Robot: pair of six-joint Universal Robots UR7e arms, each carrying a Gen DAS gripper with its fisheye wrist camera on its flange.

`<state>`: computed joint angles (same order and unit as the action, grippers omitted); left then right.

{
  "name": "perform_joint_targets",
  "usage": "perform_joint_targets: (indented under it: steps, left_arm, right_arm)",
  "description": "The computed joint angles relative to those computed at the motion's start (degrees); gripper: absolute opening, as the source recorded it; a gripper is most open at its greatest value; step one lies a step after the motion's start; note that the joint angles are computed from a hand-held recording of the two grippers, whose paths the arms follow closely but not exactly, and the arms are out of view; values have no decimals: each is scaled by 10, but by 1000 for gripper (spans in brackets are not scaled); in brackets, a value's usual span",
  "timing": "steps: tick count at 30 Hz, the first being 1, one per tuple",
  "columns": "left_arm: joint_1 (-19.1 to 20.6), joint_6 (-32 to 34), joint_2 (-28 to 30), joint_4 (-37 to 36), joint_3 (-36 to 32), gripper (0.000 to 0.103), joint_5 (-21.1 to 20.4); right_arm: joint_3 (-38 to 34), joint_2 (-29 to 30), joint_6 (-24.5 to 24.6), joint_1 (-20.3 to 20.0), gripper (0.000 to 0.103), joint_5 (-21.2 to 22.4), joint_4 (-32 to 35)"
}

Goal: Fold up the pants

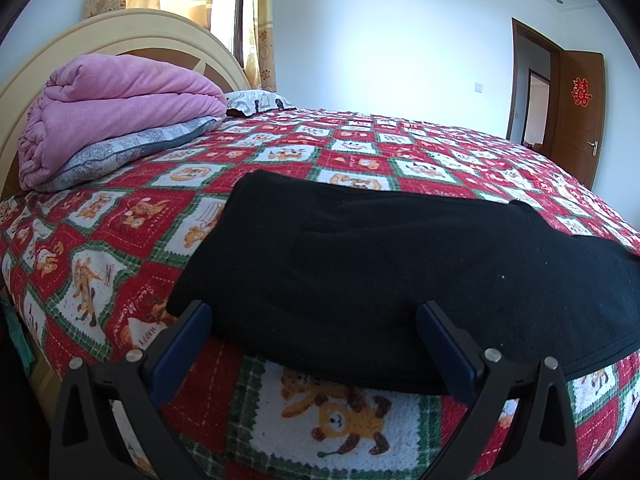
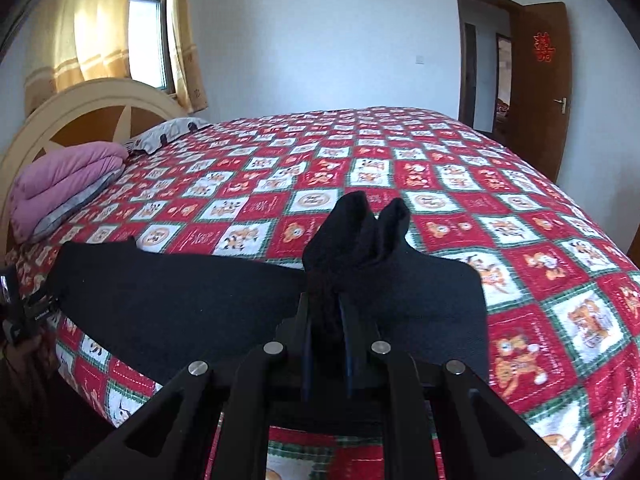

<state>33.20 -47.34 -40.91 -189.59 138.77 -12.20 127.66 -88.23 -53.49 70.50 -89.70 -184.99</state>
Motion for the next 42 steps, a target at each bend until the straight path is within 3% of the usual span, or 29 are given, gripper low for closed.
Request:
perform_joint_targets:
  steps: [42]
  left_arm:
    - [2,7,2,-17,4,103,0]
  right_arm:
    - [36,167,-54,120,12,-76,-81]
